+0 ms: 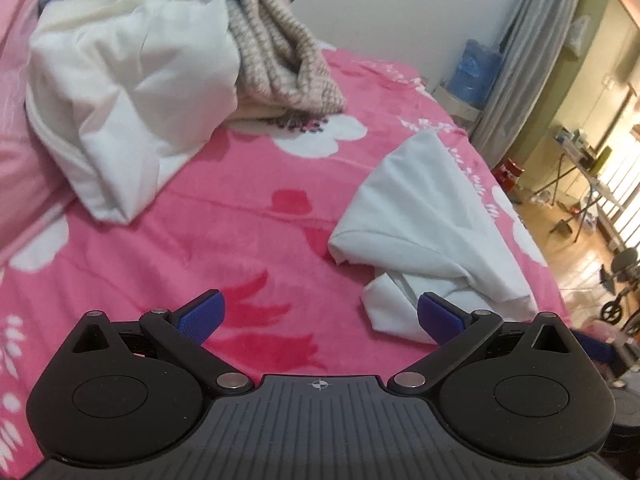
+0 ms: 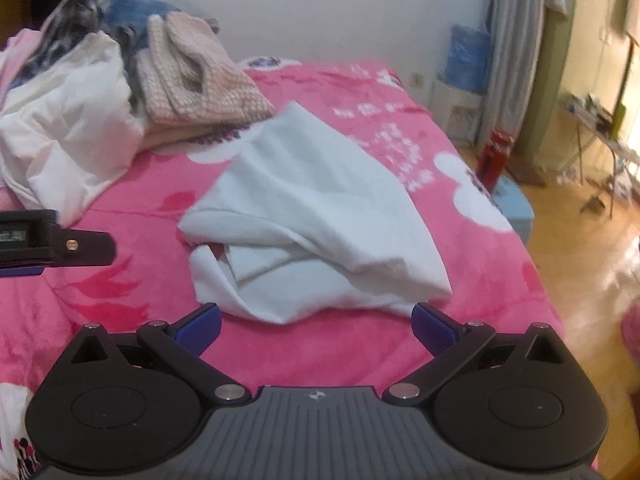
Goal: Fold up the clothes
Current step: 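Grasp the white shirt edge with the right gripper while the left gripper approaches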
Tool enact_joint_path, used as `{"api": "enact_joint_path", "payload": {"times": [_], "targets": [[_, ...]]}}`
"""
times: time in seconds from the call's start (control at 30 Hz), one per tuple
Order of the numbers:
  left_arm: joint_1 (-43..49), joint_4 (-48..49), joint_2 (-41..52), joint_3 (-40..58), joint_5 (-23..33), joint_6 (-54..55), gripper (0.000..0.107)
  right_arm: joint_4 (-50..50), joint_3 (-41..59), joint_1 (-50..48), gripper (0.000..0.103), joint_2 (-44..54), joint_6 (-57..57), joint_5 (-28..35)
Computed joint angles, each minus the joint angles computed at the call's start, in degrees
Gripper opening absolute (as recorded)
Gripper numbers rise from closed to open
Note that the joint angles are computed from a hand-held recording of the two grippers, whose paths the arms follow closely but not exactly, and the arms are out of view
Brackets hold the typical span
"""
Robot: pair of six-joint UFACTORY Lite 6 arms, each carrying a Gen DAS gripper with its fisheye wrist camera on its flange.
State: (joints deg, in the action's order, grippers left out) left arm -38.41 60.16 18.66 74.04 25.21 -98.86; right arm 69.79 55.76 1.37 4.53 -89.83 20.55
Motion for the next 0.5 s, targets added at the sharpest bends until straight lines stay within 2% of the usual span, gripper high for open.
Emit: {"api": "enact_joint_path", "payload": {"times": [0.2,0.33,0.4,0.5], "targets": [[1.2,2.1,5.0,5.0,0.9,7.4,0.103,19.6,3.0,-2.9,0.103,4.3,-27.2,5.7],[2.7,4.2,9.4,9.0,0.6,12.8,0.102,27.5,8.5,-1.9,0.103,10.9,-41.9,6.4],[3.3,3.6,12.1,11.4,0.0,16.7,0.098,29.6,11.7,-1.2,0.103,14.6,-47.0,7.3],[4.0,0.1,16.2,15.3,-0.6,23.9,0.087,26.4,17.2,-0.2,0.103,20.1,-46.3,9.7]]}}
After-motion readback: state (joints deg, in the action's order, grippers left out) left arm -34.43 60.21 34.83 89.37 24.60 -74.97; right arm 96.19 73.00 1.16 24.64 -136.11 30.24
